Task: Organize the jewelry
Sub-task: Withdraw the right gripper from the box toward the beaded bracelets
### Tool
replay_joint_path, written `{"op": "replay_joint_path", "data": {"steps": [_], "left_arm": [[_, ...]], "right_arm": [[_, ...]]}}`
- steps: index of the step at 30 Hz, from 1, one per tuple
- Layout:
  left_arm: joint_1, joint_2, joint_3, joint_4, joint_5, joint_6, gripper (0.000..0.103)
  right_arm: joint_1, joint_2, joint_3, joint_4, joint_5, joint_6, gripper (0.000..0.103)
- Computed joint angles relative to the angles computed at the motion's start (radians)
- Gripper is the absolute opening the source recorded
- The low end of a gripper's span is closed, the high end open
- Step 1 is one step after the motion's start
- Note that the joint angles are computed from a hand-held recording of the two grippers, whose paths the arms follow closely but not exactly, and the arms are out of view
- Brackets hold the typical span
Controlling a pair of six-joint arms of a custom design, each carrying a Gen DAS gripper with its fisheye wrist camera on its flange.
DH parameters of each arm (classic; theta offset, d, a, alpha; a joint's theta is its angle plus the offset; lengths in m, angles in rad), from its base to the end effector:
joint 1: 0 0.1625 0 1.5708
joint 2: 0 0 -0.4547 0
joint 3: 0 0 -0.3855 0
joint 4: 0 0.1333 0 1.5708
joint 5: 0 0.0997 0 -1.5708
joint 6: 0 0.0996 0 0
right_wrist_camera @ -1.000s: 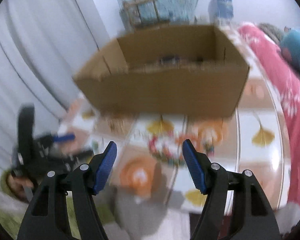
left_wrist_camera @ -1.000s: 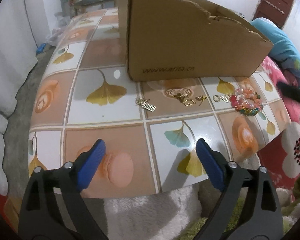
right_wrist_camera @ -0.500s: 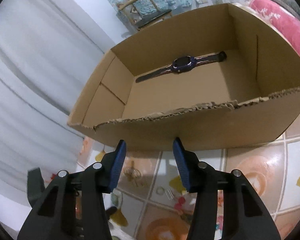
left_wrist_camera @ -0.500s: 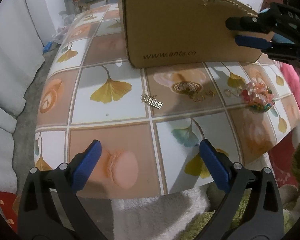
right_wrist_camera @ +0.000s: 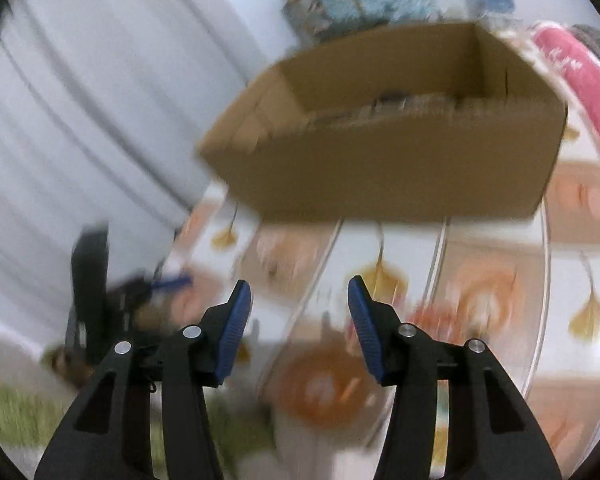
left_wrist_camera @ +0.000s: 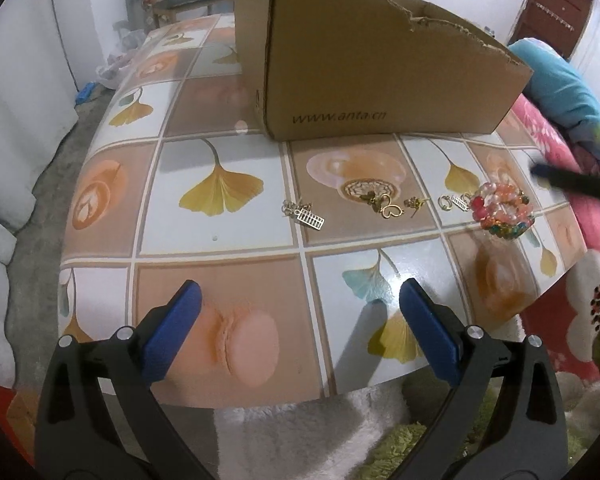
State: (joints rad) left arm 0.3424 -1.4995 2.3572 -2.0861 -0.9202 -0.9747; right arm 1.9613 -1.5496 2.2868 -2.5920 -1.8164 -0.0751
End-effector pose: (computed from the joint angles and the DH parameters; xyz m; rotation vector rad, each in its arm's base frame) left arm -0.2664 -0.3005 0.2163 0.4600 2.4570 -0.5556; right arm 0.2599 -0.3448 0.2932 0.6210 -2.8416 0.4670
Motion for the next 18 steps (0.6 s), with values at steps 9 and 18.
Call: {"op": "replay_joint_path", "data": {"steps": [9,18], "left_arm": [[-0.015,0.050,-0.037,0.111,0.019,-0.018,0.095],[-0.007,0.049,-0.031,0.090,0.032,-0.018,0.095]], "right_arm": [[0.006,0.007,0.049,0.032,-0.055,0.072,0.050],[-0.023,0.024,0.065,-0.063,-0.150,0.108,0.049]]}}
